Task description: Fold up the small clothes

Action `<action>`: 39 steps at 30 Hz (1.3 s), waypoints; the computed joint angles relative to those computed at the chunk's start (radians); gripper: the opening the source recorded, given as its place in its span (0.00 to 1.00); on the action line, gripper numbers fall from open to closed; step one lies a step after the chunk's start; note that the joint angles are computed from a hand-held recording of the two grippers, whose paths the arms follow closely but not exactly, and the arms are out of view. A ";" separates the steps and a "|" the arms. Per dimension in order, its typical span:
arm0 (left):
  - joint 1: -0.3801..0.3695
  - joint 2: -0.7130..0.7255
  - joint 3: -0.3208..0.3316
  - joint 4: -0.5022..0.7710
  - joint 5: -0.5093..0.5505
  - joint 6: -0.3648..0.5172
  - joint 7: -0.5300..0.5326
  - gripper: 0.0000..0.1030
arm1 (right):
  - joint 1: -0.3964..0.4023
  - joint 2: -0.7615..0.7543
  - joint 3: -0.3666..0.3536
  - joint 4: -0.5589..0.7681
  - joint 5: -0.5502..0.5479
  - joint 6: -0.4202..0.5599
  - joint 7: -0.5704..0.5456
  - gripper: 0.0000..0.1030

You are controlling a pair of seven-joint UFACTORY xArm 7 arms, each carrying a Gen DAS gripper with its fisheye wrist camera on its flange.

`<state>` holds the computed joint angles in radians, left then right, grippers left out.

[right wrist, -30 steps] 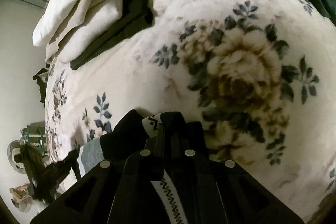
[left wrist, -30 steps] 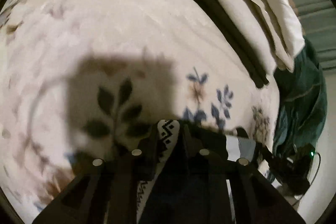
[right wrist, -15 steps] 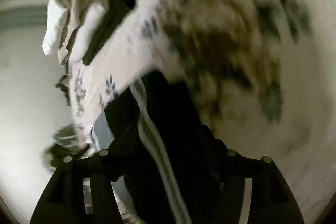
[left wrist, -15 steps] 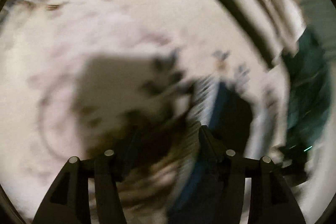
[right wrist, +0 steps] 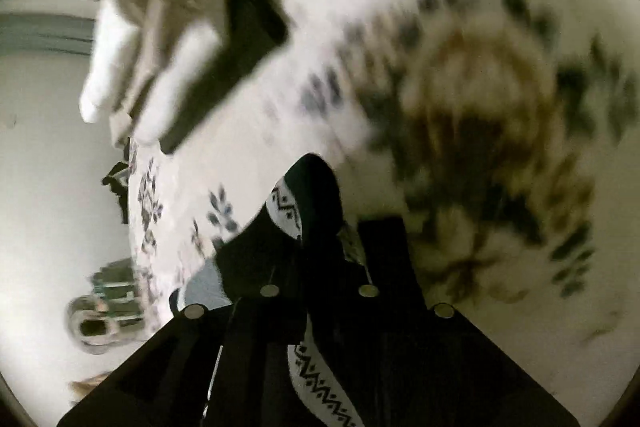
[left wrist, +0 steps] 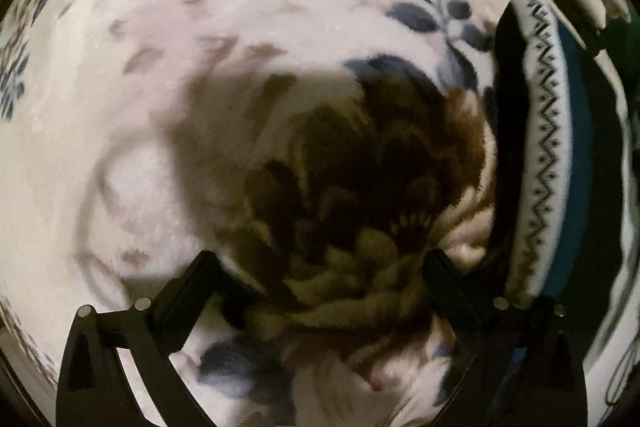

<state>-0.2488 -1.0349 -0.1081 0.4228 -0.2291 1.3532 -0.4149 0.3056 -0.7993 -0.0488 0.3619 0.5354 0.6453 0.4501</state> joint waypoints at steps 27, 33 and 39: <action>-0.047 -0.032 0.040 0.048 -0.214 -0.079 -0.051 1.00 | -0.145 -0.851 0.150 -0.151 -0.050 0.799 0.453 0.09; -0.080 0.046 0.075 0.051 -0.270 -0.181 0.031 1.00 | -0.156 -0.904 -0.026 -0.274 -0.053 0.870 0.421 0.19; -0.185 0.106 0.116 -0.026 -0.471 -0.386 0.165 1.00 | -0.234 -0.798 -0.179 -0.288 -0.085 0.683 0.139 0.83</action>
<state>-0.4342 -0.9288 0.0075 0.3965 -0.6999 0.9670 -0.2503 0.0719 -1.5973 -0.2279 0.0737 0.4503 1.3286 0.5889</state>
